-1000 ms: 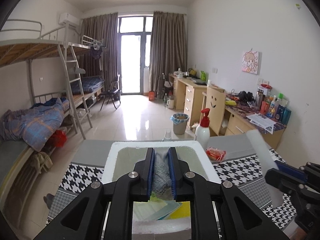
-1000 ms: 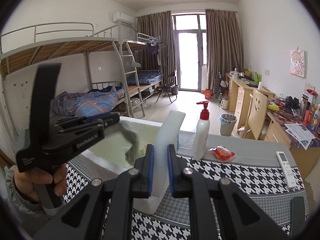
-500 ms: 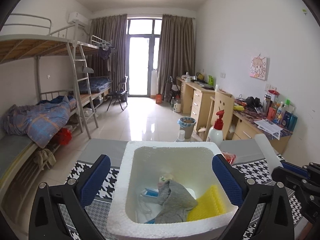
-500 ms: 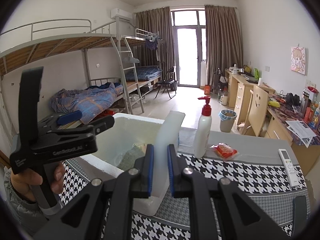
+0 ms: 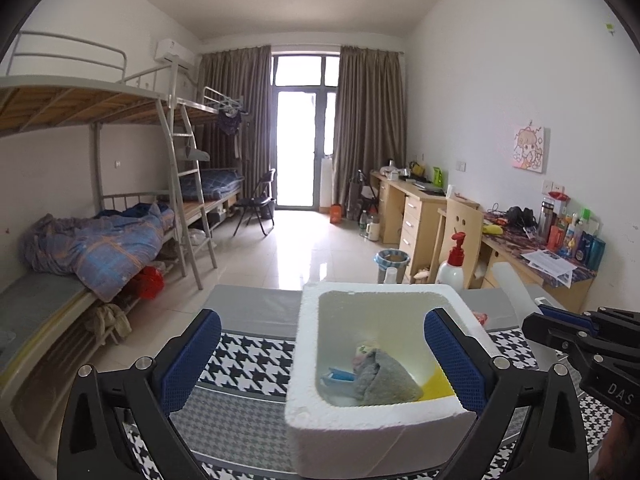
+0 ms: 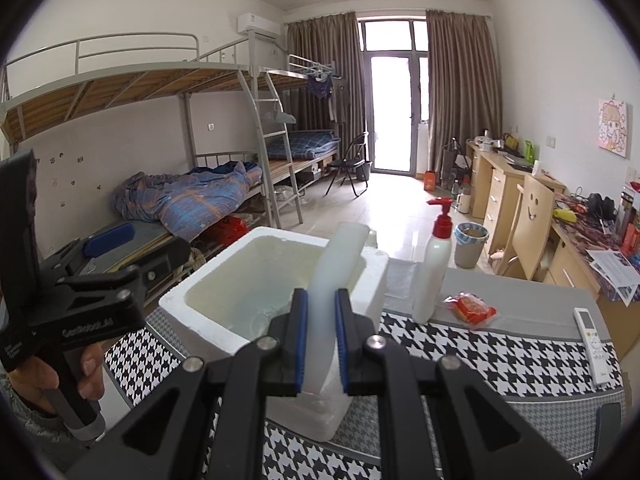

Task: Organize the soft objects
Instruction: 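Carry the white tube over the foam box and open the right gripper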

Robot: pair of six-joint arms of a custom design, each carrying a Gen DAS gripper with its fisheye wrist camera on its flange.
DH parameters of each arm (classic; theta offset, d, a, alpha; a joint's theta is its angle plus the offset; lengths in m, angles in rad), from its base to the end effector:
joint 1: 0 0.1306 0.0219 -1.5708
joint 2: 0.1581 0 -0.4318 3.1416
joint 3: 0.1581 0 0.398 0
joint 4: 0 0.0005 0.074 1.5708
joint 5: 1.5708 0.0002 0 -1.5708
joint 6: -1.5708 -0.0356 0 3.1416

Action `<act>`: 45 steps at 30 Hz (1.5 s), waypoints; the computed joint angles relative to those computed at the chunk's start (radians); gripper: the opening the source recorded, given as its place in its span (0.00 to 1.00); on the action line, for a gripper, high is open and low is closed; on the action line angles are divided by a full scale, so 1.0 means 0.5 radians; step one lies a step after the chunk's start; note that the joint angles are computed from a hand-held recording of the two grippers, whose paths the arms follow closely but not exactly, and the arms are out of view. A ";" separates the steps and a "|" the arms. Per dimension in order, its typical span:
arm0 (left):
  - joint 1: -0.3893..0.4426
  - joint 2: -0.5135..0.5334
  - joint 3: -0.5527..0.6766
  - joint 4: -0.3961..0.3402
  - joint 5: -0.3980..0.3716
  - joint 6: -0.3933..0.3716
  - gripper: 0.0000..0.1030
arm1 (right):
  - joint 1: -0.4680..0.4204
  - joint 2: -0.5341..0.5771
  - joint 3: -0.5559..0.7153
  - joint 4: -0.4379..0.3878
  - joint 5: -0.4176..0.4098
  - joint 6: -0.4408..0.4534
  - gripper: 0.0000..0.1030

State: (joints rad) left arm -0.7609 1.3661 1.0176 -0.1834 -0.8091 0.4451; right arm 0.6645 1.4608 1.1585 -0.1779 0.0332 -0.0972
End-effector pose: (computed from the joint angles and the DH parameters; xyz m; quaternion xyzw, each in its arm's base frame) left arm 0.3511 -0.2994 0.3759 -0.0675 0.8188 0.0226 0.5696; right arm 0.4102 0.3192 0.3926 -0.2310 0.8231 0.1796 0.4867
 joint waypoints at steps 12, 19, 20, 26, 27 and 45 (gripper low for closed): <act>-0.006 -0.093 -0.144 0.073 -0.121 -0.050 0.99 | 0.075 0.120 0.161 -0.085 0.072 0.005 0.16; 0.023 -0.137 -0.219 0.087 -0.094 -0.018 0.99 | 0.104 0.202 0.260 -0.149 0.088 0.004 0.16; 0.024 -0.142 -0.227 0.084 -0.101 -0.010 0.99 | 0.102 0.211 0.271 -0.157 0.086 0.004 0.16; 0.040 -0.147 -0.247 0.072 -0.076 0.038 0.99 | 0.109 0.275 0.343 -0.206 0.097 0.009 0.16; 0.041 -0.147 -0.250 0.074 -0.077 0.039 0.99 | 0.109 0.285 0.354 -0.212 0.099 0.012 0.16; 0.033 -0.158 -0.266 0.026 -0.101 0.078 0.99 | 0.093 0.319 0.370 -0.228 0.048 -0.020 0.70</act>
State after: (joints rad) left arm -0.7442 1.2873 0.8847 -0.1705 -0.8596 0.4841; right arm 0.7110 1.6205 1.3434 -0.2917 0.0573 -0.1071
